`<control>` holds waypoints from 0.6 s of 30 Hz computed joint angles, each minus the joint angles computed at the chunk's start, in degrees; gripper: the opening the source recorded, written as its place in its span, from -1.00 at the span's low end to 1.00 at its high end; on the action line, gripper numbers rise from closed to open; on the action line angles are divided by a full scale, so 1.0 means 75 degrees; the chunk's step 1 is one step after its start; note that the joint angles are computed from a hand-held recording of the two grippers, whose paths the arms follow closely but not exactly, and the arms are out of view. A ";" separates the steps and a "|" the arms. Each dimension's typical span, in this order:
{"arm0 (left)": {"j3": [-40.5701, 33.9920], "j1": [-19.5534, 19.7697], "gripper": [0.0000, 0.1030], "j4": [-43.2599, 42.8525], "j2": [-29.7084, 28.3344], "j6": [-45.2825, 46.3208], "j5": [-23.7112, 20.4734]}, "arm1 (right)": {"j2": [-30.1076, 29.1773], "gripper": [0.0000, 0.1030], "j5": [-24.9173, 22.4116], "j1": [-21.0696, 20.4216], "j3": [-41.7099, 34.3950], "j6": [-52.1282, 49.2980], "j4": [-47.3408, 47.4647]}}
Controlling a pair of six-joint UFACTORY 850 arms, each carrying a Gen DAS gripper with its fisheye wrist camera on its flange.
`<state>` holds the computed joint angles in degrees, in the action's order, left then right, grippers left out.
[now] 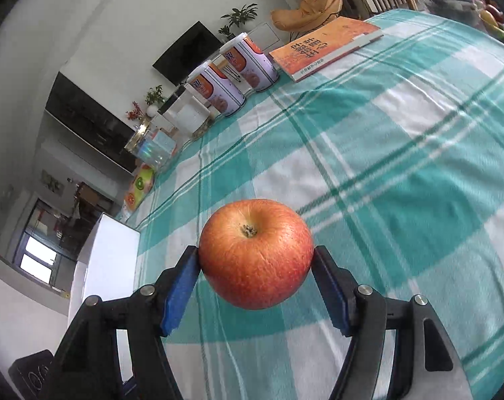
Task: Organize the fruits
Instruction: 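Lift the orange with the left gripper while the right gripper grasps the red apple, then carry orange and red apple over the box and open both grippers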
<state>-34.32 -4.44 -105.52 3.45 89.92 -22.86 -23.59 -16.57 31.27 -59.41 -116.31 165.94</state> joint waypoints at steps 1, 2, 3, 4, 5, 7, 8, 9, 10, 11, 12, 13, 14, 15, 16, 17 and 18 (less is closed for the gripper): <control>0.0124 0.0004 -0.43 0.0627 0.0263 -0.0477 -0.0054 | 0.0237 0.32 -0.0086 0.0180 0.0343 -0.0150 0.0413; 0.0243 0.0016 -0.43 0.1277 0.0531 -0.0989 -0.0105 | 0.0401 0.32 -0.0121 0.0343 0.0596 -0.0280 0.0697; 0.0360 0.0055 -0.43 0.1847 0.0794 -0.1435 -0.0202 | 0.0523 0.32 -0.0135 0.0500 0.0778 -0.0490 0.0988; 0.0472 0.0093 -0.43 0.2380 0.1072 -0.1872 -0.0284 | 0.0621 0.32 -0.0117 0.0641 0.0890 -0.0765 0.1257; 0.0570 0.0160 -0.43 0.2854 0.1338 -0.2284 -0.0391 | 0.0700 0.32 -0.0081 0.0757 0.0962 -0.0933 0.1360; 0.0725 0.0396 -0.43 0.3581 0.1815 -0.2981 -0.0688 | 0.0826 0.32 -0.0098 0.0998 0.1029 -0.0941 0.1348; 0.0774 0.0559 -0.43 0.3869 0.2031 -0.3283 -0.0856 | 0.0873 0.32 -0.0176 0.1111 0.1048 -0.0828 0.1250; 0.0815 0.0740 -0.43 0.4092 0.2237 -0.3534 -0.1019 | 0.0892 0.32 -0.0209 0.1221 0.1002 -0.0758 0.1150; 0.0833 0.0927 -0.43 0.4281 0.2417 -0.3732 -0.1145 | 0.0927 0.32 -0.0273 0.1369 0.0998 -0.0837 0.1179; 0.0839 0.1126 -0.43 0.4438 0.2580 -0.3885 -0.1218 | 0.0919 0.32 -0.0298 0.1494 0.0914 -0.0873 0.1144; 0.0836 0.1331 -0.43 0.4560 0.2731 -0.3998 -0.1273 | 0.0910 0.32 -0.0306 0.1607 0.0815 -0.0855 0.1050; 0.0832 0.1550 -0.43 0.4661 0.2880 -0.4078 -0.1315 | 0.0922 0.32 -0.0345 0.1765 0.0779 -0.0889 0.1027; 0.0837 0.1791 -0.43 0.4747 0.3029 -0.4121 -0.1351 | 0.0897 0.32 -0.0316 0.1876 0.0657 -0.0795 0.0848; 0.0837 0.2035 -0.43 0.4816 0.3154 -0.4140 -0.1391 | 0.0864 0.33 -0.0262 0.1982 0.0529 -0.0729 0.0687; 0.0829 0.2285 -0.43 0.4874 0.3239 -0.4138 -0.1432 | 0.0816 0.33 -0.0183 0.2092 0.0387 -0.0726 0.0592; 0.0822 0.2528 -0.43 0.4954 0.3320 -0.4159 -0.1441 | 0.0776 0.33 -0.0108 0.2198 0.0253 -0.0712 0.0498; 0.0816 0.2752 -0.43 0.5023 0.3369 -0.4149 -0.1418 | 0.0741 0.33 -0.0056 0.2287 0.0133 -0.0661 0.0368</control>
<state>-28.21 16.20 -67.85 28.72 58.81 -33.49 -18.03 -16.99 48.42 -58.42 -121.27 168.71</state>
